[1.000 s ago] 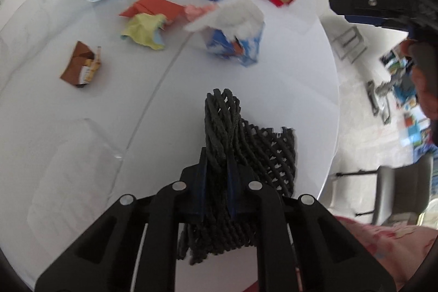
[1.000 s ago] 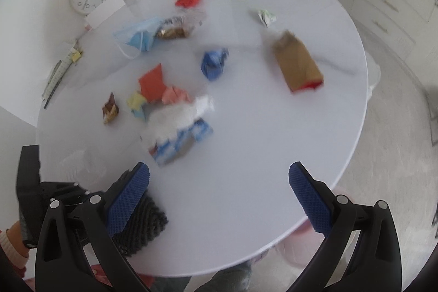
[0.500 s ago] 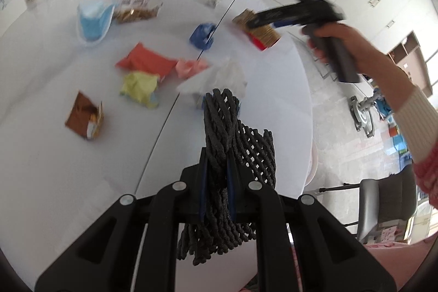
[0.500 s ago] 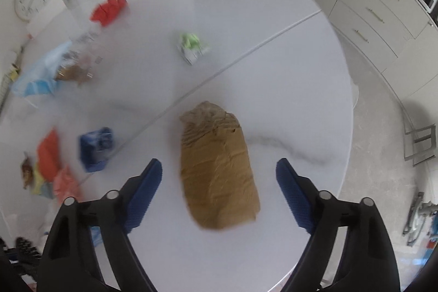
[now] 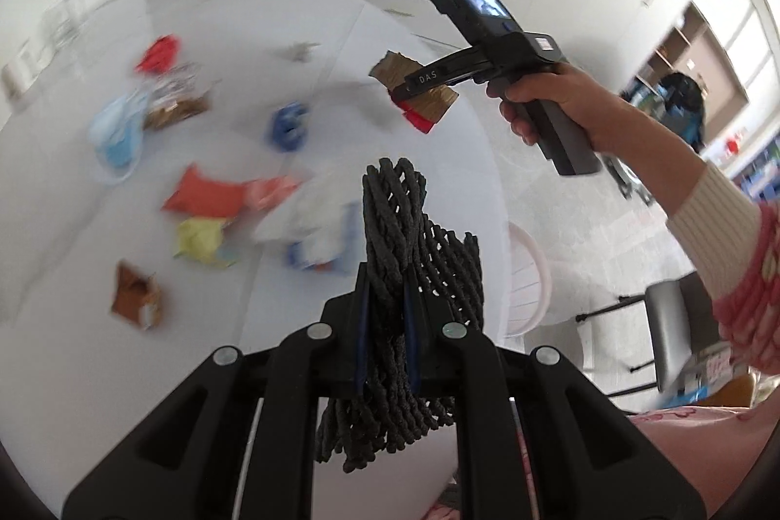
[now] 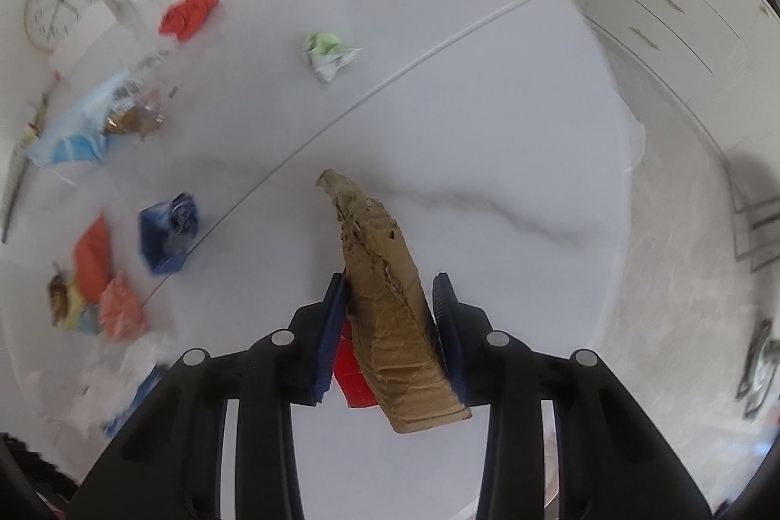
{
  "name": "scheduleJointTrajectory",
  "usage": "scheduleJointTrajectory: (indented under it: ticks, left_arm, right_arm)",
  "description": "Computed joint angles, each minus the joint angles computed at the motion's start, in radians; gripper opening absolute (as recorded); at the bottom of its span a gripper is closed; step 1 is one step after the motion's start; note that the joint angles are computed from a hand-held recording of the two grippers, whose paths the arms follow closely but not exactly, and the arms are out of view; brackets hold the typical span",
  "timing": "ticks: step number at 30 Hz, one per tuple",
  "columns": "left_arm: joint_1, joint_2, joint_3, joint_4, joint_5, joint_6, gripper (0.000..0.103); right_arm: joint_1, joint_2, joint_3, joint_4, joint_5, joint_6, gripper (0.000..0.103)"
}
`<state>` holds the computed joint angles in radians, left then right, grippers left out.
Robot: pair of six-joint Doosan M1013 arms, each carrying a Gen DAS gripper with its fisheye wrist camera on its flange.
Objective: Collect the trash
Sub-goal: 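Carry the mesh pad and brown bag to the white wastebasket and release both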
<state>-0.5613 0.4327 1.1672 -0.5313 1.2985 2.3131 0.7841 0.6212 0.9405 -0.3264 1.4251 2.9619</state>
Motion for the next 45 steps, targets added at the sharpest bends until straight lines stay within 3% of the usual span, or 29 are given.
scheduleJointTrajectory:
  ticks: [5, 10, 16, 17, 18, 20, 28, 30, 33, 39, 45]
  left_arm:
    - [-0.096, 0.0, 0.003, -0.03, 0.055, -0.014, 0.012]
    - [-0.206, -0.003, 0.039, 0.021, 0.037, -0.061, 0.012]
    - [-0.295, 0.026, 0.043, 0.043, 0.075, -0.184, 0.015]
    - [-0.305, 0.035, 0.038, 0.055, 0.086, -0.212, 0.028]
    - [-0.316, 0.042, 0.035, 0.077, 0.087, -0.245, 0.048]
    - [-0.334, 0.04, 0.046, 0.117, 0.057, -0.315, 0.065]
    - [-0.352, 0.01, 0.064, 0.2, -0.016, -0.415, 0.077]
    - [-0.352, -0.001, 0.062, 0.227, -0.041, -0.424, 0.082]
    - [-0.345, -0.014, 0.043, 0.274, -0.072, -0.435, 0.087]
    - [-0.315, -0.049, 0.039, 0.334, -0.139, -0.452, 0.094]
    - [-0.254, -0.075, 0.049, 0.353, -0.178, -0.452, 0.095]
  right_arm:
    - [0.099, -0.113, 0.109, -0.064, 0.091, 0.166, 0.038]
    - [0.173, -0.215, 0.227, -0.051, 0.13, 0.246, 0.039]
    - [0.234, -0.305, 0.365, -0.041, 0.047, 0.283, 0.04]
    - [0.239, -0.313, 0.379, -0.038, 0.036, 0.283, 0.04]
    - [0.243, -0.325, 0.405, -0.036, 0.005, 0.282, 0.041]
    - [0.245, -0.341, 0.44, -0.017, -0.039, 0.282, 0.042]
    - [0.242, -0.359, 0.522, 0.059, -0.17, 0.258, 0.046]
    - [0.242, -0.352, 0.525, 0.085, -0.196, 0.251, 0.069]
    - [0.252, -0.333, 0.509, 0.074, -0.172, 0.282, 0.096]
    - [0.259, -0.322, 0.471, 0.01, -0.109, 0.398, 0.1]
    - [0.239, -0.282, 0.375, -0.042, -0.043, 0.396, 0.101]
